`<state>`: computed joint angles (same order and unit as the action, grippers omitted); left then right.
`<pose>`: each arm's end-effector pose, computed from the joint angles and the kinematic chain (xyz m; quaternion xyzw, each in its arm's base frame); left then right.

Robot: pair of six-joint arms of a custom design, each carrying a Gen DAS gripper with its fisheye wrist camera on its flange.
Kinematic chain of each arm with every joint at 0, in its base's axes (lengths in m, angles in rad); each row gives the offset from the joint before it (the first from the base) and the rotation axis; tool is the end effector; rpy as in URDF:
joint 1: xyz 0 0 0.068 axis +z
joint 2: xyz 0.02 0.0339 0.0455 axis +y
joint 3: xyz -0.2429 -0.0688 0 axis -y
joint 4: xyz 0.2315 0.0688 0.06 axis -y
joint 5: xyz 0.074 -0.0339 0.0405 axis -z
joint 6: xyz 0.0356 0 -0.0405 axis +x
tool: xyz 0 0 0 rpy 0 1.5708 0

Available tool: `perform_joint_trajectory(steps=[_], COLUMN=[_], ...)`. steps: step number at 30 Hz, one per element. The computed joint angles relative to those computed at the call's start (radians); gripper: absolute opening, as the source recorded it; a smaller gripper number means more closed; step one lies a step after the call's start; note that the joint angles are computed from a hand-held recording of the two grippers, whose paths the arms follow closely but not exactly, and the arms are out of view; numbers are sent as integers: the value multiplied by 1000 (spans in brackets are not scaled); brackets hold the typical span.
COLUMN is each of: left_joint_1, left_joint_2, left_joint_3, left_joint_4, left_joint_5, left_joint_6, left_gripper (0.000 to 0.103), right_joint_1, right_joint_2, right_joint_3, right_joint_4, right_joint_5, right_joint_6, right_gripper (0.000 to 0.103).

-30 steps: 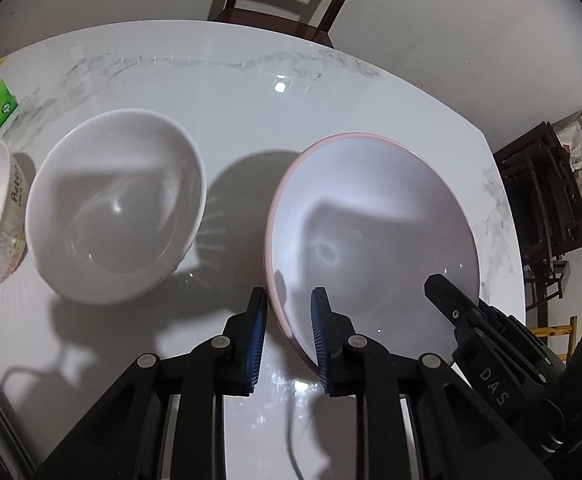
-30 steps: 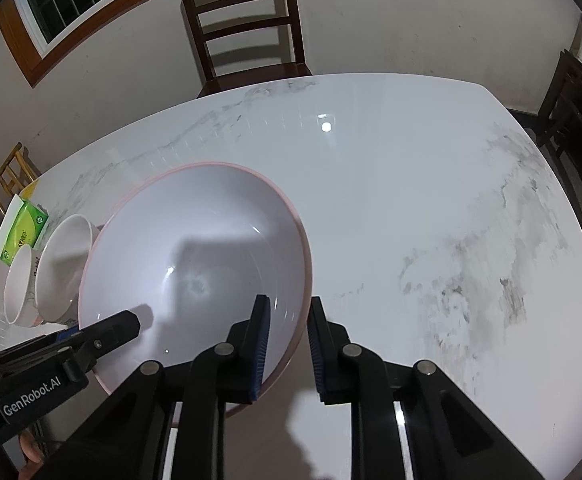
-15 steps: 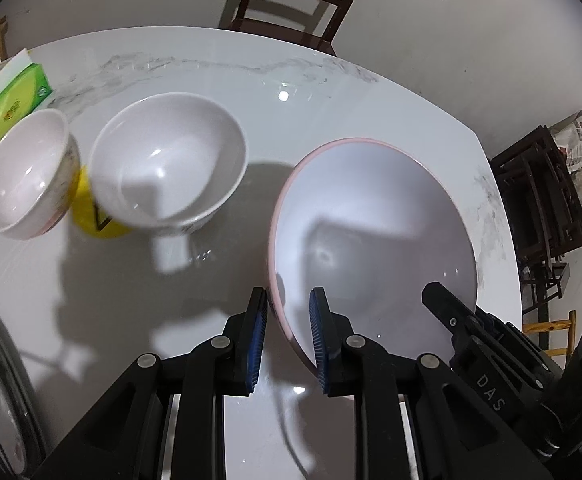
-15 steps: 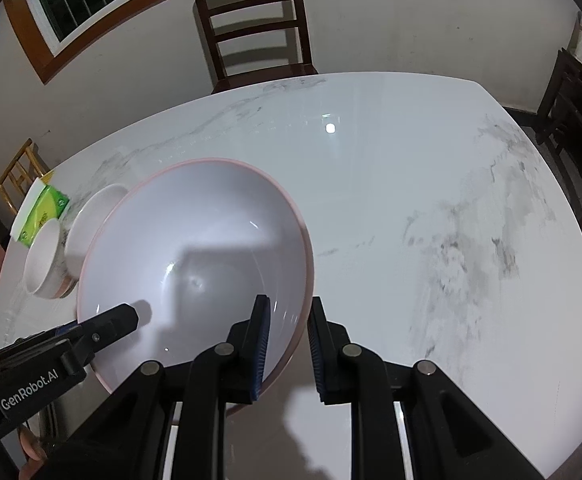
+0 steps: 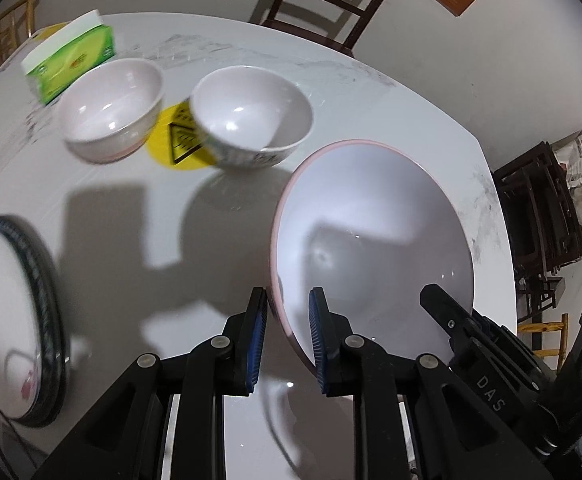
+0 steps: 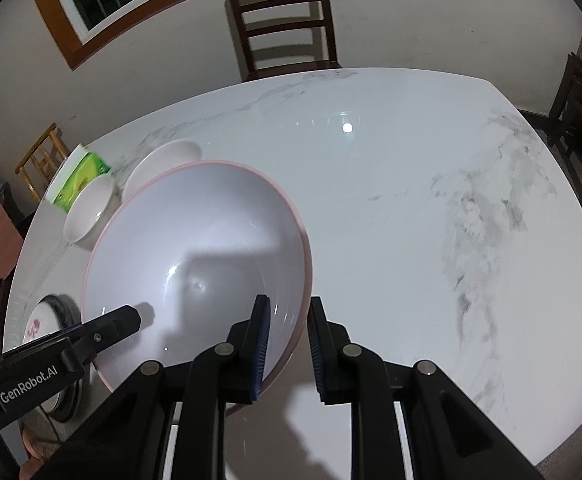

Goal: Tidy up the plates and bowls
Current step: 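Lift the pink bowl and carry it beside the plate stack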

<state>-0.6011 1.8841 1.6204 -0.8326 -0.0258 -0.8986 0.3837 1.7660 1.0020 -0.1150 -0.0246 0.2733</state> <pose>0.3173 -0.2165 0.2447 -0.1470 0.9607 -0.1510 0.1805 0.3202 0.1302 0.1506 -0.0561 0.9390 0.1203 0.3172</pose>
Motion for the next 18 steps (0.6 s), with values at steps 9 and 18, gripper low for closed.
perform_joint_trajectory(steps=[9,18], left_joint_1=[-14,-30], left_joint_2=[-202,-329], left_joint_3=[-230,-400], left_joint_4=[12,37], left_joint_5=[-22,-48], left_joint_6=[-45,-80], left_gripper=[17,17], right_joint_1=[125,222], right_joint_2=[-85,-76], right_joint_3=[-132,-206], right_joint_4=[44,88], right_joint_5=[54,86], right_joint_6=[60,133], right_gripper=[20,20])
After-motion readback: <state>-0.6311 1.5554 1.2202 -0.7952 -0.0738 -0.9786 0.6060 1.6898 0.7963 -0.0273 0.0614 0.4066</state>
